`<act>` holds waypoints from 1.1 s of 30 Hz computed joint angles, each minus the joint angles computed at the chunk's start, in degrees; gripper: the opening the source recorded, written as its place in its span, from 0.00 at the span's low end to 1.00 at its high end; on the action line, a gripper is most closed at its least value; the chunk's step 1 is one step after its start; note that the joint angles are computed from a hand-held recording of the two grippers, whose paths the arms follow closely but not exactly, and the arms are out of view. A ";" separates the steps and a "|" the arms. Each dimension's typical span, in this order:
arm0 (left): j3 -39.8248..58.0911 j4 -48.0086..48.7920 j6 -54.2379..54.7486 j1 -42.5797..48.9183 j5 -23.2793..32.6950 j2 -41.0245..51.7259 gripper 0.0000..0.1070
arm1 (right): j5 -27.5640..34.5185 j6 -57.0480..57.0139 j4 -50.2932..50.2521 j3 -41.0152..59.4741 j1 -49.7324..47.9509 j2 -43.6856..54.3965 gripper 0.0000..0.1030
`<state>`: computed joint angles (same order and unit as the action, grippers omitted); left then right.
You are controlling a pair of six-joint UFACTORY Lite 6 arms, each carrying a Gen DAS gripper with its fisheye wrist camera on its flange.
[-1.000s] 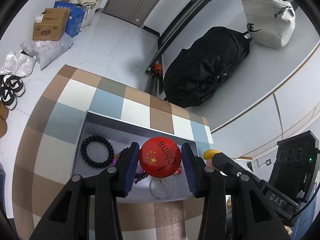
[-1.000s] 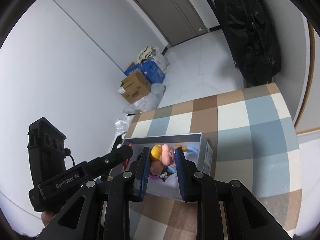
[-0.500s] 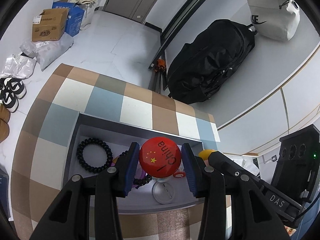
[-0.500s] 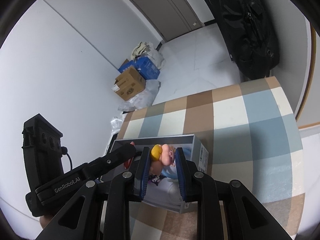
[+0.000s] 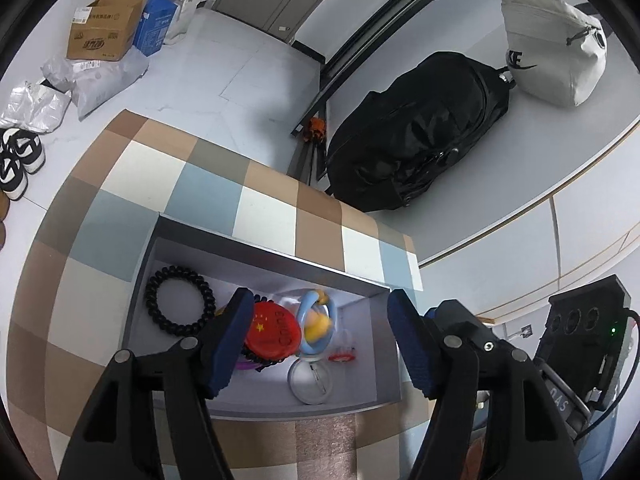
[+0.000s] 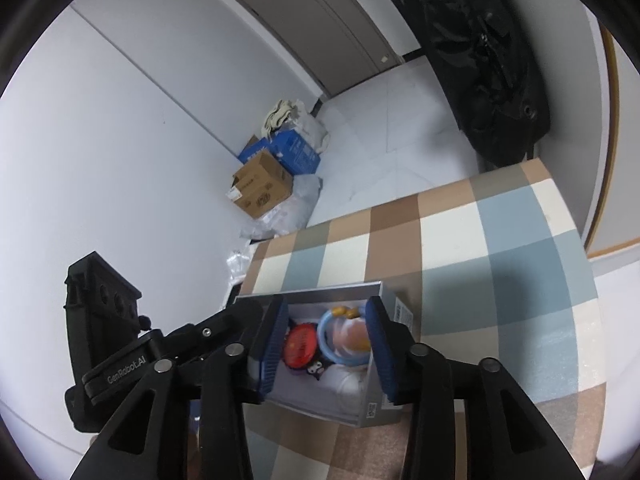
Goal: Organize jewelry
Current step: 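Raise both grippers away from the box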
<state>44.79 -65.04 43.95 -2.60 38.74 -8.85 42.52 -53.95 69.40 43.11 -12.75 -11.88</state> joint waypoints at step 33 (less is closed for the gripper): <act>-10.16 52.05 -46.34 -13.47 -20.08 -23.74 0.86 | -2.73 -5.31 -0.68 -9.42 0.02 -18.40 1.00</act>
<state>34.63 -12.98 -2.38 -16.07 18.65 -32.59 39.79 -59.26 68.72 33.68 -12.73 -30.28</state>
